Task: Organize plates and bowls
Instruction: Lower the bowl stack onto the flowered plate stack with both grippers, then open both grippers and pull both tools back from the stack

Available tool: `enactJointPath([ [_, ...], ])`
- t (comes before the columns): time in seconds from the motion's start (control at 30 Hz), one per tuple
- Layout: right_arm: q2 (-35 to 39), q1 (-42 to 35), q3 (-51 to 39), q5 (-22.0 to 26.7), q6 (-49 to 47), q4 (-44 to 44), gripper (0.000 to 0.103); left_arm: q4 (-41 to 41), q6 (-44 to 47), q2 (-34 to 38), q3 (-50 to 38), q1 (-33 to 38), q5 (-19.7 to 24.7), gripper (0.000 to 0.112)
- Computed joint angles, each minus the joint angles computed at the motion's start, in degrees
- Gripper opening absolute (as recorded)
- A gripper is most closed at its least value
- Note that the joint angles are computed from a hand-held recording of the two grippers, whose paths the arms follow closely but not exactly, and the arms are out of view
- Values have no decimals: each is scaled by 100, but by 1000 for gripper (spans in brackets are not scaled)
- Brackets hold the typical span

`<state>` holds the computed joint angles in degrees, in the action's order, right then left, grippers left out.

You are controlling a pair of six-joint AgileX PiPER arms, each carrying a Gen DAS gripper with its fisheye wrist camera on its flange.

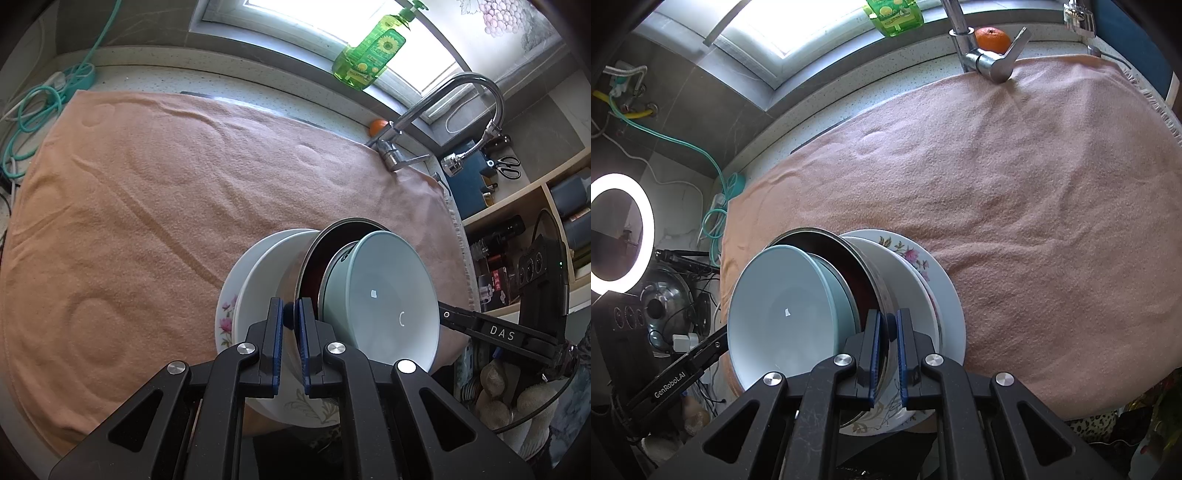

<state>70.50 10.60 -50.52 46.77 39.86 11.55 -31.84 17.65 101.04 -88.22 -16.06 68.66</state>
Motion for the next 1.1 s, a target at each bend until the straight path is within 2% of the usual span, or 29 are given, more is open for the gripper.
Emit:
enactJointPath([
  [0.57, 2, 72, -5, -39, -31, 21, 10, -12, 89, -52, 62, 61, 65, 7],
  [0.7, 14, 250, -57, -17, 273, -307, 10, -1, 172, -96, 71, 98, 64, 9],
  [0.77, -15, 296, -48, -12, 396, -400, 10, 14, 223, -149, 91, 147, 17, 14],
  [1.1, -353, 848, -171, 271, 1697, -1468, 15, 27, 664, -254, -43, 435, 92, 15],
])
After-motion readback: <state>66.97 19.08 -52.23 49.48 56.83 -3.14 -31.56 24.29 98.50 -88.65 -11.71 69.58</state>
